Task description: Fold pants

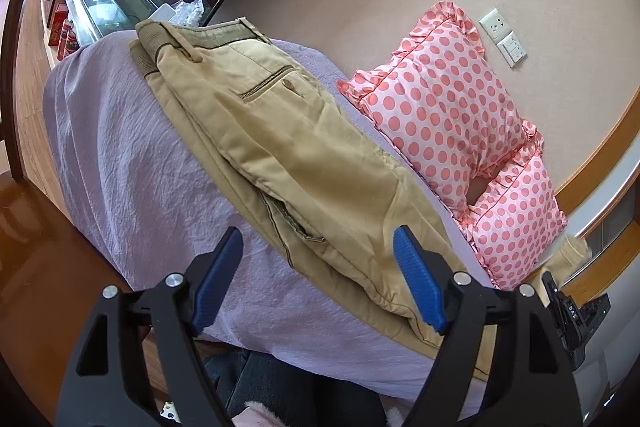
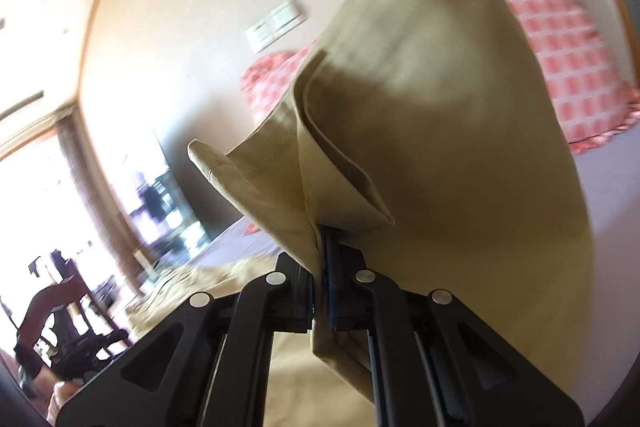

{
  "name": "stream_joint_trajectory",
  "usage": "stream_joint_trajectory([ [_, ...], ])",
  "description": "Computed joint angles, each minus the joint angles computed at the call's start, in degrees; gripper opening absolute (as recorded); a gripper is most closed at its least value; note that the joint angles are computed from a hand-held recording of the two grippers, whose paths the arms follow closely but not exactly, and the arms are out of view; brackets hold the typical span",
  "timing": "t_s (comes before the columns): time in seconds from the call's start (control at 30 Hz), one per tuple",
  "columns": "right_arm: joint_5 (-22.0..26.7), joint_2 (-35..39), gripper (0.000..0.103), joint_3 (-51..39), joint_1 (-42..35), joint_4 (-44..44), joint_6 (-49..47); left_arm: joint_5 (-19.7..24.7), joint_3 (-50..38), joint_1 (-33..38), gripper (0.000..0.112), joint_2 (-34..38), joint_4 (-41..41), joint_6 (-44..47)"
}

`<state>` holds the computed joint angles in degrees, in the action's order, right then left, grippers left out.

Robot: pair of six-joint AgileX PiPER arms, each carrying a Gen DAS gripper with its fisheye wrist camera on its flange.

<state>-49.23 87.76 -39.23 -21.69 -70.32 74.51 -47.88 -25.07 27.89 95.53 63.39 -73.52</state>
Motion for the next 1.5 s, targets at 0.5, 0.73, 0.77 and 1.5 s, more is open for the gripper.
stream_joint_trajectory([
  [0.5,10.1,6.4,0.083,-3.4,19.7,-10.3,7.5,6.2,-5.5,-6.6,0.081,3.4,-1.0,-2.3],
  [0.73,8.9,8.4,0.084,-3.4,20.2,-9.8,8.6,10.6,-6.8,-8.6,0.086,1.2,-2.1,-5.9],
  [0.77,8.9,8.7,0.084,-3.5,20.4,-9.9,8.7,10.9,-6.7,-8.7,0.086,0.1,-2.4,-5.3],
  [1.5,-1.7,4.1,0.093,3.3,4.2,-8.1,2.1,37.8,-27.5,-22.8,0.009,-4.2,6.1,-16.5],
])
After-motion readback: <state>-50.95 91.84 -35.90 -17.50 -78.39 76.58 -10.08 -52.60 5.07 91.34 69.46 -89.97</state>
